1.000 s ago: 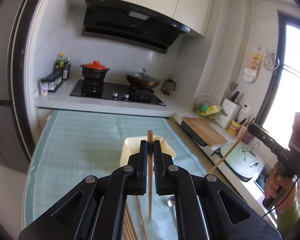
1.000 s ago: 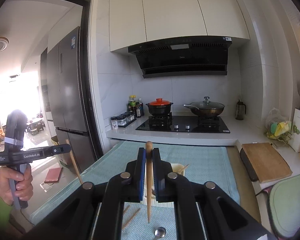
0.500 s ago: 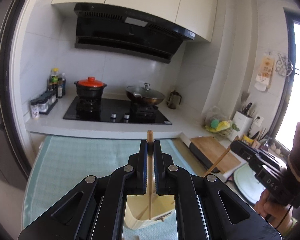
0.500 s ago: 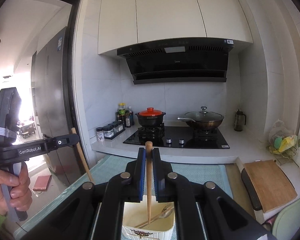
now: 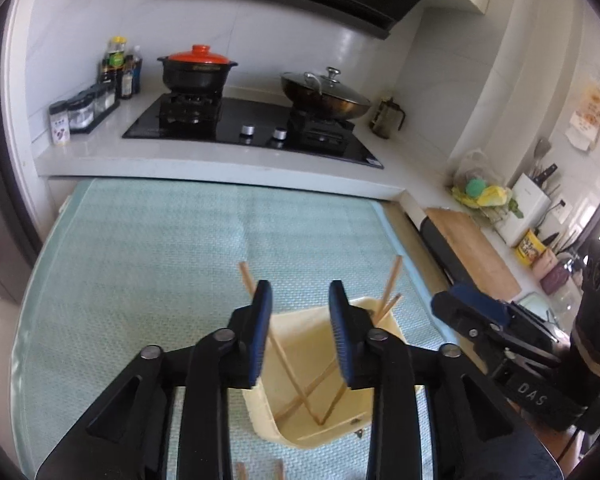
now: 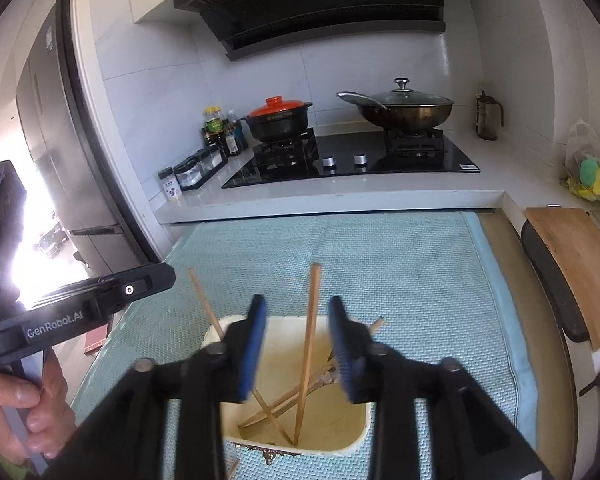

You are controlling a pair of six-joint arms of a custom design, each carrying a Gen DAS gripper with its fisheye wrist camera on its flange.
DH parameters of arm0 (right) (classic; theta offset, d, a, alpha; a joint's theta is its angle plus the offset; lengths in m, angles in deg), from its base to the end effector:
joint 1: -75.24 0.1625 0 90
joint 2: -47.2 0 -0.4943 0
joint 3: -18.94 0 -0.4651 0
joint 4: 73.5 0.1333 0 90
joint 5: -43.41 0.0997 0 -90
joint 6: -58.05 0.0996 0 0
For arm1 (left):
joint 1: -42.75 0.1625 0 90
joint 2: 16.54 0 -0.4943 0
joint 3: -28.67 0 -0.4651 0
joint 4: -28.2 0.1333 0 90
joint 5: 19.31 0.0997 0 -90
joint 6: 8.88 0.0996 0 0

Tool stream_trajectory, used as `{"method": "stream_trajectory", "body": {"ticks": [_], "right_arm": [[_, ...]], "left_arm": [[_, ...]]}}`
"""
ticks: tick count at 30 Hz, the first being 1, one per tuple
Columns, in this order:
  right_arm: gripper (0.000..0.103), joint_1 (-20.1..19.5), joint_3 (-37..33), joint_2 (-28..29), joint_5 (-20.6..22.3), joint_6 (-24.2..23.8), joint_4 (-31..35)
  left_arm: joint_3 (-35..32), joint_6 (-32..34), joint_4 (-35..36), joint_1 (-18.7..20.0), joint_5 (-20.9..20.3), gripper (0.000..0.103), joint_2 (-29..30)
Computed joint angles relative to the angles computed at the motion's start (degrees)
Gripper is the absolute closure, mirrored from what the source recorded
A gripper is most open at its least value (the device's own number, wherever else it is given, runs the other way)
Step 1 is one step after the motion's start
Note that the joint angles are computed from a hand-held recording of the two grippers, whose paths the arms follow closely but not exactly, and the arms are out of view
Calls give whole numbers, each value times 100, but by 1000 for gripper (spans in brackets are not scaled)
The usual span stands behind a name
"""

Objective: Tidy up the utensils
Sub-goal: 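Open the left tool over the caddy while the right tool opens too, dropping chopsticks, then move both tools back over the remaining chopsticks and metal spoon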

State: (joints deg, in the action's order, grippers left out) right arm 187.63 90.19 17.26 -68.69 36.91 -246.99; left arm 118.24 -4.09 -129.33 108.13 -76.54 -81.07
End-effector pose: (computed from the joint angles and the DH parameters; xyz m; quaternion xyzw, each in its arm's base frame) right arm 0.4366 -0.8082 0.1007 0.2755 -0.8760 0.3551 0.1750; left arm -0.1481 -0.7726 0.4175 0.1281 0.8908 -0.3877 0.1991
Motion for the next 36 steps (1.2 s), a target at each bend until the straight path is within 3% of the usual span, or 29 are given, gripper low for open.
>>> {"method": "stream_trajectory", "body": {"ticks": [1, 4, 11, 15, 18, 21, 27, 29, 36], "right_arm": [[47, 13, 105, -69, 29, -25, -239], [47, 129, 437, -323, -66, -395, -775], [33, 415, 1679, -1170, -322, -1156, -1696], [33, 509, 2520, -1628, -558, -1473, -2114], [32, 547, 3056, -1788, -796, -1730, -2560], [32, 566, 3645, -1816, -1017, -1921, -3208], [32, 444, 4787, -1633, -1080, -1517, -4305], [32, 390, 5048, -1435, -1115, -1476, -4762], [32, 262, 5431, -1162, -1204, -941, -4742]], "left_arm": [[84, 18, -82, -21, -5, 52, -105], [424, 291, -227, -166, 144, 39, -527], [1681, 806, -24, -792, 884, 18, -1973], [2491, 929, 111, -1119, 1405, 11, -2712], [3082, 607, 358, -1208, 1600, 11, -3147], [3720, 331, 160, -1205, 1678, 11, -3397], [4745, -318, -799, -1106, 1347, 11, -3482], [4974, -563, -947, -1134, 1429, 11, -3433], [5172, -859, -961, -1122, 1374, 11, -3319]]}}
